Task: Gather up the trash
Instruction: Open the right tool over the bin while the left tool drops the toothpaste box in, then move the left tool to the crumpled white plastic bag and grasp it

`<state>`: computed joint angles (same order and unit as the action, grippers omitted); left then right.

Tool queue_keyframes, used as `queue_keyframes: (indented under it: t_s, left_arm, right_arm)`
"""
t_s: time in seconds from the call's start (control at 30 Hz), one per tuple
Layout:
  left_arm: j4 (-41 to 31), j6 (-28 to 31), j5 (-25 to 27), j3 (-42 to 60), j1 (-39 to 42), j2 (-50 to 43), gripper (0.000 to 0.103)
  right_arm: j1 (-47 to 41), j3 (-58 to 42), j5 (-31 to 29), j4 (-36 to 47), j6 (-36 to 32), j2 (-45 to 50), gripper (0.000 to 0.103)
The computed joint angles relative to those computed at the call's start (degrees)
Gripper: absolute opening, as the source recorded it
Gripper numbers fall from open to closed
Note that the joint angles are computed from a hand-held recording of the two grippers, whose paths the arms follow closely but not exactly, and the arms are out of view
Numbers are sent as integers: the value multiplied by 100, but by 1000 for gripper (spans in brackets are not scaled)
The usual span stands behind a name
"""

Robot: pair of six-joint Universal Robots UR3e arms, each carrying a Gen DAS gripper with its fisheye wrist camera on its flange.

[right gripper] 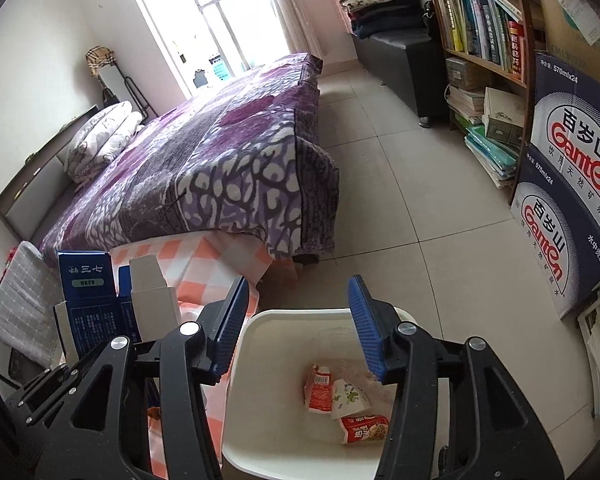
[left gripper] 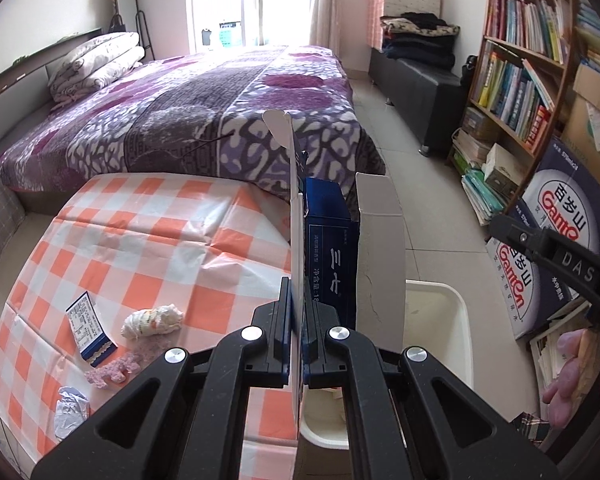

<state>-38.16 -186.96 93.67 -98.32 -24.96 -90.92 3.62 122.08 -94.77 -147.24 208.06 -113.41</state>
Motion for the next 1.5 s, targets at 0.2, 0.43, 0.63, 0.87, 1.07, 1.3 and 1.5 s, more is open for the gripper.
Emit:
queue_keyframes:
  t_s: [0.2, 0.43, 0.63, 0.87, 1.07, 1.3, 1.5]
  left_arm:
    - [-8, -40, 102, 248, -330, -292, 4]
    - [68, -80, 238, 490, -680, -670, 4]
    - [148, -157, -13, 574, -660, -886, 9]
    - [192, -166, -13, 533, -652, -877, 40]
    - [165, -174, 160, 446, -634, -757, 47]
    - [255, -105, 440, 189, -594, -538, 62]
    - [337, -36, 755, -168, -472, -347, 73]
  right_arm:
    - [-558, 255, 288, 227, -134, -530, 57]
    - [-1095, 485, 456, 451, -158, -1030, 77]
    - [-1432, 607, 470, 625, -104, -1295, 90]
    - [-1476, 643, 500, 666, -110, -1332, 94]
    - [-1043, 552, 143, 472, 22, -1010, 96]
    - [-189, 227, -714, 248, 251, -336, 96]
    - [343, -26, -1076, 155, 364, 172, 96]
